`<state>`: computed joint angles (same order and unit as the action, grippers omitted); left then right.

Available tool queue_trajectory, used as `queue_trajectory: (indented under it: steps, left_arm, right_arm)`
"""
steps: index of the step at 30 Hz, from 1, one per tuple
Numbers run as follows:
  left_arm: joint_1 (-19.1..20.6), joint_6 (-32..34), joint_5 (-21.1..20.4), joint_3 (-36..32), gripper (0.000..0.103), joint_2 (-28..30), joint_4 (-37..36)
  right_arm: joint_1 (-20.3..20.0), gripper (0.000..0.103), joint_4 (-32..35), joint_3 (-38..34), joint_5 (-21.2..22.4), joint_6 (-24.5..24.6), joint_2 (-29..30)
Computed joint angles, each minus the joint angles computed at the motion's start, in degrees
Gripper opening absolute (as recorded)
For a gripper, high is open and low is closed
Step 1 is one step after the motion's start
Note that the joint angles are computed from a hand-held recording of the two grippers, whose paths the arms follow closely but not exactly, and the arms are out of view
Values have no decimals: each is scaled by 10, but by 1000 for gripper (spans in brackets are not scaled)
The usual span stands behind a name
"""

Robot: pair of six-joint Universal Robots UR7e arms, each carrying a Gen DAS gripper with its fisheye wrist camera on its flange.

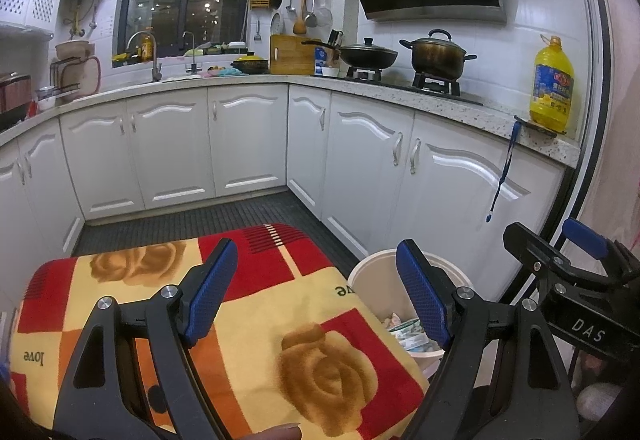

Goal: Collect trash

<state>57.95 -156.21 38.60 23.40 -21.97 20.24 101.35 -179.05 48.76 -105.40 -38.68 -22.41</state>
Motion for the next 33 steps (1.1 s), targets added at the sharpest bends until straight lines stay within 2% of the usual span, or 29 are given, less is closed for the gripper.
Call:
queue_trajectory:
  steps: [33]
  left_arm:
    - [1, 18, -13, 13, 81, -6, -10]
  right_arm:
    - [0, 102, 11, 0, 0, 3, 2]
